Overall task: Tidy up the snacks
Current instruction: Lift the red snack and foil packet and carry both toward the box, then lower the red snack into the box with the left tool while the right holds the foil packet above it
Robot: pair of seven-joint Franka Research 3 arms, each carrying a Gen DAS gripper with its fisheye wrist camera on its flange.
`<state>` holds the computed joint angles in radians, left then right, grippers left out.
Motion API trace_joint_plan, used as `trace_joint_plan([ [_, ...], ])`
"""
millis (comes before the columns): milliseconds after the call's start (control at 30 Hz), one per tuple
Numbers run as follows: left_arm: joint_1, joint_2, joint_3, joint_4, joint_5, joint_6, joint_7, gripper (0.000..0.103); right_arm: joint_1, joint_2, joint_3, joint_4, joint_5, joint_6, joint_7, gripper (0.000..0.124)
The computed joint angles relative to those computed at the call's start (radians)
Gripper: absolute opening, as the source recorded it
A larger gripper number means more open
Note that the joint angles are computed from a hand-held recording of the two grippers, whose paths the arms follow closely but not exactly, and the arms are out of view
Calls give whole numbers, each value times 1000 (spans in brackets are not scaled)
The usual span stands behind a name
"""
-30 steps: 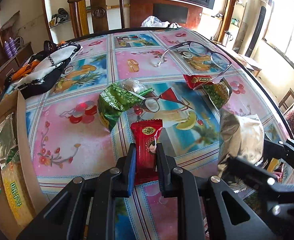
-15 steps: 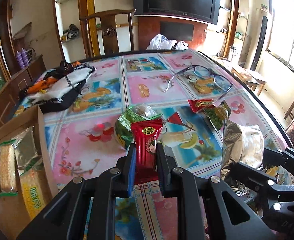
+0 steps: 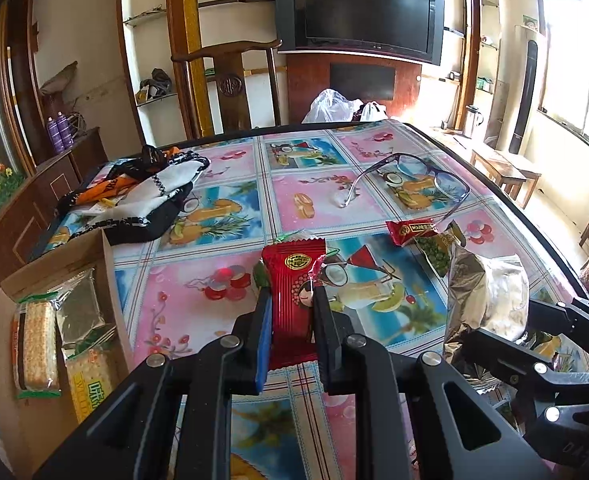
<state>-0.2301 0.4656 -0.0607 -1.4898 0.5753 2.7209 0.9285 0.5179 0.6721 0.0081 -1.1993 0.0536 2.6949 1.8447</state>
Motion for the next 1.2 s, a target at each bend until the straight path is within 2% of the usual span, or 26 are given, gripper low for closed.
trace_joint_plan([
  [300, 4, -59, 26, -71, 49, 48, -75, 18, 14, -15, 19, -38, -4, 76, -76, 61],
  [600, 45, -122, 31, -147, 69, 99, -137, 18, 25, -26, 38, -73, 24, 142, -152, 61],
  [867, 82, -171, 43, -200, 99, 103, -207, 18, 32, -6, 56, -46, 59, 141, -188, 61],
  [1200, 134, -212, 44, -249, 111, 103, -261, 18, 62, 69, 107, 80, 104, 114, -257, 61],
])
